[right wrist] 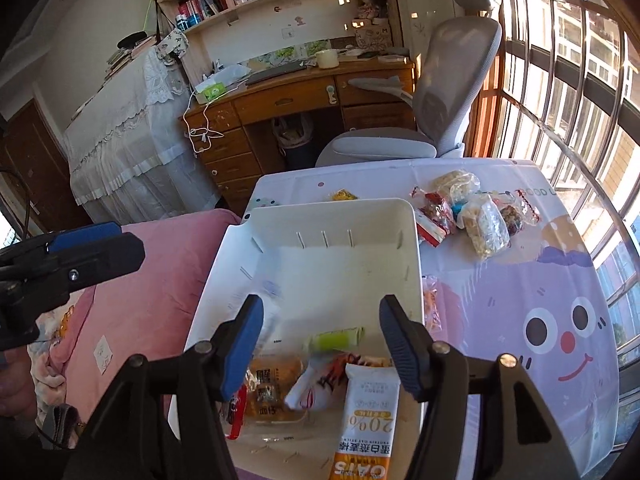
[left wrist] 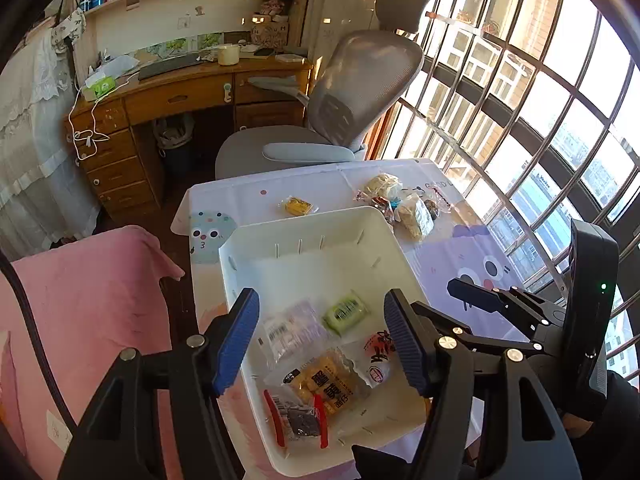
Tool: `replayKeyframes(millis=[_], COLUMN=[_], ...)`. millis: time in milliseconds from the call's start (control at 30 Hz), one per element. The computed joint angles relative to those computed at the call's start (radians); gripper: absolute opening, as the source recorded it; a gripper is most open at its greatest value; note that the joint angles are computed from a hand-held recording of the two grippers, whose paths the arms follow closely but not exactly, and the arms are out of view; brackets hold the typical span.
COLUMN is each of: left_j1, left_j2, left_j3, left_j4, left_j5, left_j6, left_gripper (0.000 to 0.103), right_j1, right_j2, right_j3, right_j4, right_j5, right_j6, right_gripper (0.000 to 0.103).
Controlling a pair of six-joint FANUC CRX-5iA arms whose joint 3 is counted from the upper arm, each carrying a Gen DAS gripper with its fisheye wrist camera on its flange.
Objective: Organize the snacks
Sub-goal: 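Carry the bread bag and green cake pack over the white tray and release, then move both open tools back toward the remaining snack pile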
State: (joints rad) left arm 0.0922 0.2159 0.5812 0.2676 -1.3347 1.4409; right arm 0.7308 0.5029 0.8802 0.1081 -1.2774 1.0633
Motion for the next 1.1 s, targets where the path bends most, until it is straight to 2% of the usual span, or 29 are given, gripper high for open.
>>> replayKeyframes(millis=[100,267,400,567,867,1100], left_j1=[-0.005,-0.019,-0.046,-0.097,-0.249,-0.36], left_j2=[0.008,0.01,0.005,0.013,0.103,0.219], left_j3=[0.008,0.0,-0.011,0.002,0.168,0.347], left_j4=[-0.014,-0.022,-0.038,-0.068,-0.221,-0.273], left_j5=[-0.026,-0.055,-0.063,-0.078,-0.185,-0.289], left_j6=[0.016,0.043,0.072,0.126,0.303,0.439], left_gripper=[0.068,0.069,0.075,0.077,0.077,0.077], right_j1=[-0.002,-0.018,-0.042,-0.079,-0.2,-0.32], right_j2=[-0.013,-0.045,-0.086,-0.131,-0.174,-0.159], right_j3=[-0.023,-0.071,-0.125,-0.188,-0.217,-0.167], right_j4=[0.001,-0.019,-0.049,-0.08,-0.215,-0.328], right_j5=[-0.009,-0.016,-0.011,-0.012,-0.069,-0.151], right_j6=[-0.017,-0.058,-0.088,-0.085,0.04,0.176], right_gripper=[0.062,0.062,0.062,0.062,0.062,0.062])
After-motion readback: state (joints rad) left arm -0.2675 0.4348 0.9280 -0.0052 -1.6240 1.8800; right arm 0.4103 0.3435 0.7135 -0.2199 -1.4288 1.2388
